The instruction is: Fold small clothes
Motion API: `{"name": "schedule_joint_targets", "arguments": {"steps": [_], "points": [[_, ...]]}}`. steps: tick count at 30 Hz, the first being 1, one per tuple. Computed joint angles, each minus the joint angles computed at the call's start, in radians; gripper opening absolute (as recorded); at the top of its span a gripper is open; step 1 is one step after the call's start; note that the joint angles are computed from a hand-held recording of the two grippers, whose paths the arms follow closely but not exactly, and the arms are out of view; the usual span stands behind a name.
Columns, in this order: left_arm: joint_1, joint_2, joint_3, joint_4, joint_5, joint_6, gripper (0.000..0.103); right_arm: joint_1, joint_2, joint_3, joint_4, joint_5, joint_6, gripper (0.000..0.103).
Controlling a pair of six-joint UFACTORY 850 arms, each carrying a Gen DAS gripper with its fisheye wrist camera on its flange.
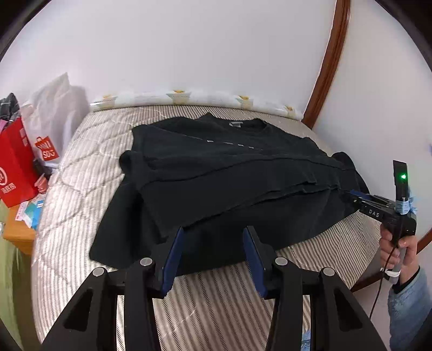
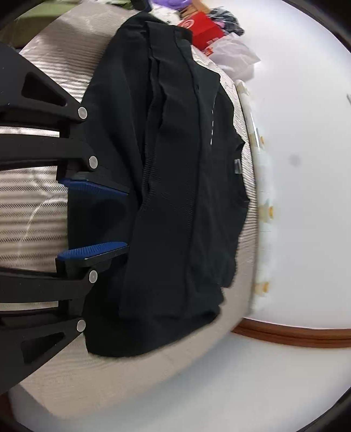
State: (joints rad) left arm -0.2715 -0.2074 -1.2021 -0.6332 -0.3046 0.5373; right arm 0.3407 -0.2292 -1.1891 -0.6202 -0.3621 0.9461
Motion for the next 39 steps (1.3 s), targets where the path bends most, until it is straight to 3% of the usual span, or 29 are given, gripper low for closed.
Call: {"name": "schedule_joint_targets", "arguments": {"steps": [4, 11, 17, 20, 23, 29, 34, 39], "points": [[0.004, -0.051, -0.037, -0.138, -0.08, 0.133, 0.043, -0.027, -0.029, -0.013, 0.111, 0.025, -0.072, 0.034], [-0.026, -0.172, -0.139, 0.007, -0.119, -0.047, 0.043, -0.02, -0.068, -0.039, 0.084, 0.014, -0.061, 0.033], [-0.022, -0.183, -0.168, 0.023, -0.095, -0.059, 0.043, -0.025, -0.091, -0.084, 0.068, 0.0, -0.046, 0.03], [-0.027, -0.187, -0.183, 0.13, -0.034, -0.143, 0.043, -0.037, -0.121, -0.124, 0.096, 0.0, -0.062, 0.03], [-0.022, -0.213, -0.221, 0.201, -0.035, -0.235, 0.043, -0.039, -0.155, -0.171, 0.074, -0.015, -0.029, 0.029], [0.002, -0.245, -0.281, 0.125, -0.036, -0.177, 0.043, -0.057, -0.199, -0.26, 0.056, 0.003, -0.011, 0.029], [0.01, -0.284, -0.334, 0.096, -0.011, -0.159, 0.043, -0.066, -0.28, -0.379, 0.052, -0.043, -0.034, 0.029], [0.018, -0.34, -0.414, 0.221, -0.013, -0.282, 0.043, -0.077, -0.356, -0.483, 0.043, -0.098, -0.05, 0.029]]}}
